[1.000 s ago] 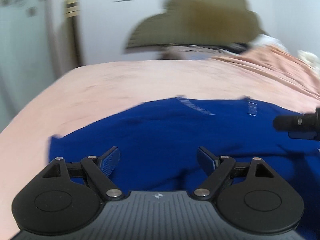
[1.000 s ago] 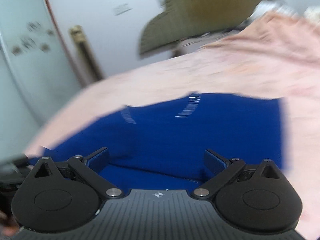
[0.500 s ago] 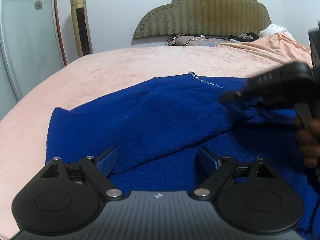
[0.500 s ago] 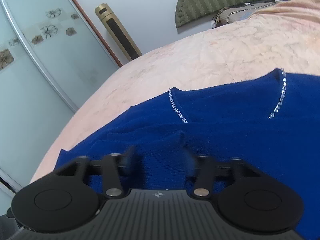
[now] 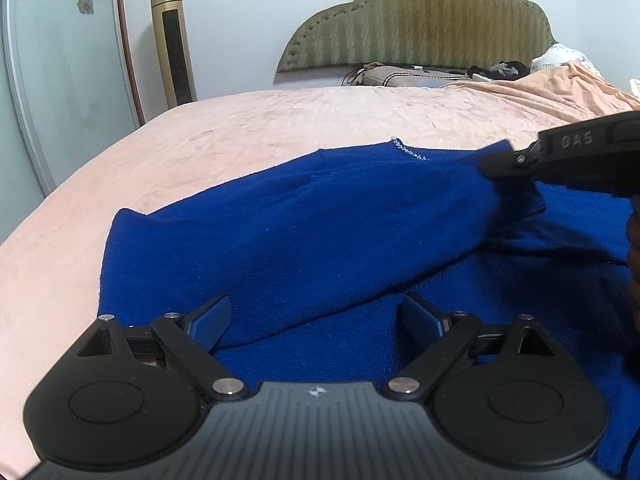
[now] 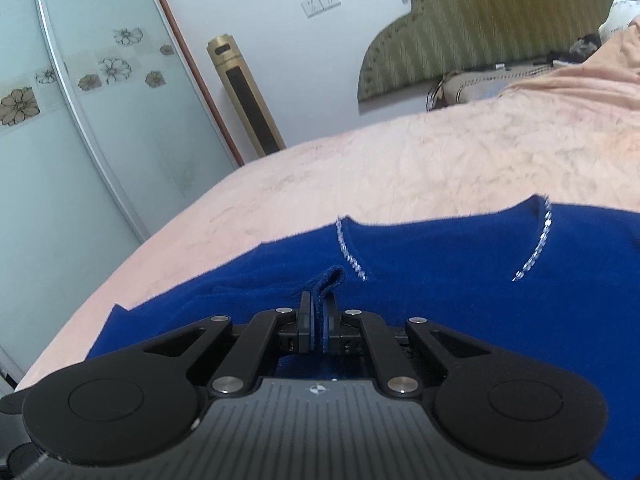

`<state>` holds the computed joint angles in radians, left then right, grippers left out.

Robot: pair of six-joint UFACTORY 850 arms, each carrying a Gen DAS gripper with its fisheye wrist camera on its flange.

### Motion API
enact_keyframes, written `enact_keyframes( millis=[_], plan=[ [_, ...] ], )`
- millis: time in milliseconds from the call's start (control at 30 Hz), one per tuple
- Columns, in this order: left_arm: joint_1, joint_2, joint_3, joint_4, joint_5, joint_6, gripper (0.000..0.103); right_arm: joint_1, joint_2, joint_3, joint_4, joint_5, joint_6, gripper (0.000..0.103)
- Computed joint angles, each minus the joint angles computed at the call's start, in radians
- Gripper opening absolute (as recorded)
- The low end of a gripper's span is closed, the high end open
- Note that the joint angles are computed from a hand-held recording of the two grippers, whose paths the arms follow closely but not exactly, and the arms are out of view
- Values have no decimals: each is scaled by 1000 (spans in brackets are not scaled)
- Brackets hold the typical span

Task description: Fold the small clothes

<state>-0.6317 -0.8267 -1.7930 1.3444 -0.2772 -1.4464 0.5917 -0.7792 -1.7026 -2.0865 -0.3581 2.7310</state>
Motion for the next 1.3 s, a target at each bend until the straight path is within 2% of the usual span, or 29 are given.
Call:
enact_keyframes(
  millis=[200, 267, 333, 400, 467, 500, 567, 667, 867, 900, 933, 1033, 1067, 1100, 1133, 1200, 1267, 1300],
  plan=[
    [-7, -5, -19, -37, -35, 52, 94, -1, 44, 66, -36, -78, 75, 7],
    [-6, -9, -38, -98, -41, 99, 94, -6, 73, 110, -51, -121, 137, 7],
    [2, -1, -47, -163, -17, 130, 93, -15, 110, 168, -61, -160, 217, 7],
    [8, 12, -41, -99, 7, 52, 94, -19, 154, 232, -4, -205, 238, 7],
    [6, 18, -37, 59, 0, -91, 94, -17, 196, 290, 127, -257, 168, 7],
    [4, 14, -47, 86, -12, -105, 94, -16, 212, 315, 191, -279, 130, 7],
    [2, -8, -86, 41, -28, -31, 94, -22, 249, 373, 276, -299, 119, 7],
    [-2, -50, -162, -100, -51, 126, 94, -31, 285, 445, 274, -299, 203, 7],
    [-2, -126, -293, -257, -118, 326, 94, -22, 297, 468, 316, -309, 151, 8],
    [-2, -144, -326, -306, -148, 379, 94, -22, 297, 465, 328, -306, 130, 11],
    [0, -151, -341, -351, -163, 419, 94, -23, 294, 451, 376, -297, 68, 21],
    [5, -135, -314, -407, -128, 457, 94, 0, 273, 396, 591, -404, -169, 21],
    [3, -137, -314, -416, -130, 471, 94, 7, 274, 392, 591, -424, -190, 21],
    [-1, -148, -330, -429, -143, 498, 94, 8, 279, 397, 566, -410, -178, 24],
    [-7, -160, -346, -438, -163, 520, 94, 4, 285, 402, 540, -369, -166, 39],
    [-13, -163, -349, -435, -180, 527, 94, -12, 277, 392, 533, -276, -200, 61],
    [-14, -145, -315, -384, -169, 474, 94, -6, 256, 369, 587, -290, -268, 55],
    [-14, -142, -309, -360, -174, 450, 94, 2, 249, 361, 606, -315, -302, 46]
  ],
)
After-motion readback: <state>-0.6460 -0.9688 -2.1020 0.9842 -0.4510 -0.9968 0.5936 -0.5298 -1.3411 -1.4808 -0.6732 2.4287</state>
